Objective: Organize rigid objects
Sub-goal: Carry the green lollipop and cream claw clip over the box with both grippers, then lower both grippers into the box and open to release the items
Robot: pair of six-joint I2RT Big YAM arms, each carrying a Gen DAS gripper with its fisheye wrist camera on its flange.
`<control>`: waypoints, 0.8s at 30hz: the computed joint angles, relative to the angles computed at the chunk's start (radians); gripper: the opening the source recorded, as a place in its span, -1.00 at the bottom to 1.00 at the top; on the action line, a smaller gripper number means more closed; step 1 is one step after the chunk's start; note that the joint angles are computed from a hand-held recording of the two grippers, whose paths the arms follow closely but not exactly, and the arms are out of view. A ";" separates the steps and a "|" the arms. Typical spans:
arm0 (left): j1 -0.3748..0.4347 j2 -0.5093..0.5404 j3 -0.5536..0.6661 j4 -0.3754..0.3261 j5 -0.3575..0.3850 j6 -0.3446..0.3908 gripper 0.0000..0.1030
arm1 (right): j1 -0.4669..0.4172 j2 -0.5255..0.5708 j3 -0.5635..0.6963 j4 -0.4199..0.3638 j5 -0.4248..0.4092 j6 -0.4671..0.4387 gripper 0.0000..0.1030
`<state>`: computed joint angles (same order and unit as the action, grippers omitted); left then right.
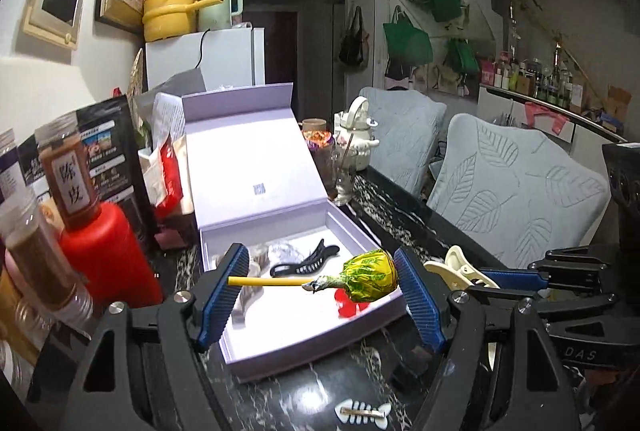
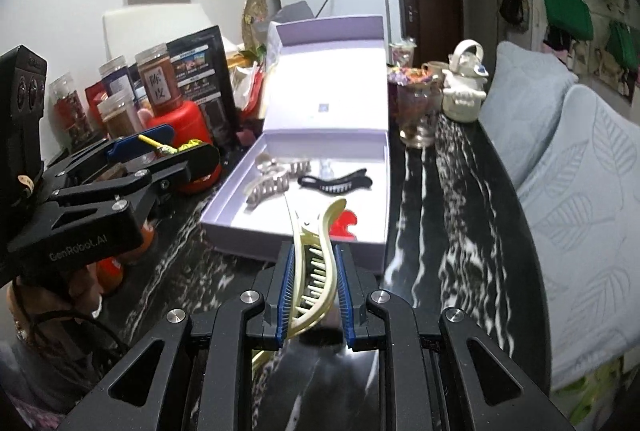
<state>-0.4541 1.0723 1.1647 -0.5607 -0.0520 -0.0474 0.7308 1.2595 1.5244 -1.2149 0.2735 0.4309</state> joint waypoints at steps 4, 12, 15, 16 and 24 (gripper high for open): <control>0.013 0.028 0.032 0.016 0.008 0.008 0.46 | -0.030 0.027 0.032 0.020 -0.001 -0.032 -0.61; 0.049 0.092 0.094 0.046 0.025 0.012 0.46 | -0.075 0.082 0.097 0.062 -0.012 -0.101 -0.61; 0.065 0.121 0.124 0.050 0.038 0.007 0.46 | -0.089 0.108 0.129 0.074 -0.009 -0.128 -0.61; 0.069 0.127 0.130 0.053 0.041 0.006 0.46 | -0.095 0.117 0.140 0.078 -0.009 -0.137 -0.61; 0.097 0.208 0.212 0.065 0.059 0.021 0.46 | -0.131 0.191 0.217 0.123 -0.020 -0.196 -0.61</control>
<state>-0.3574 1.2800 1.3769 -0.4952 0.0067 -0.0265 0.5996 1.4502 1.7411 -1.0920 0.2531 0.2347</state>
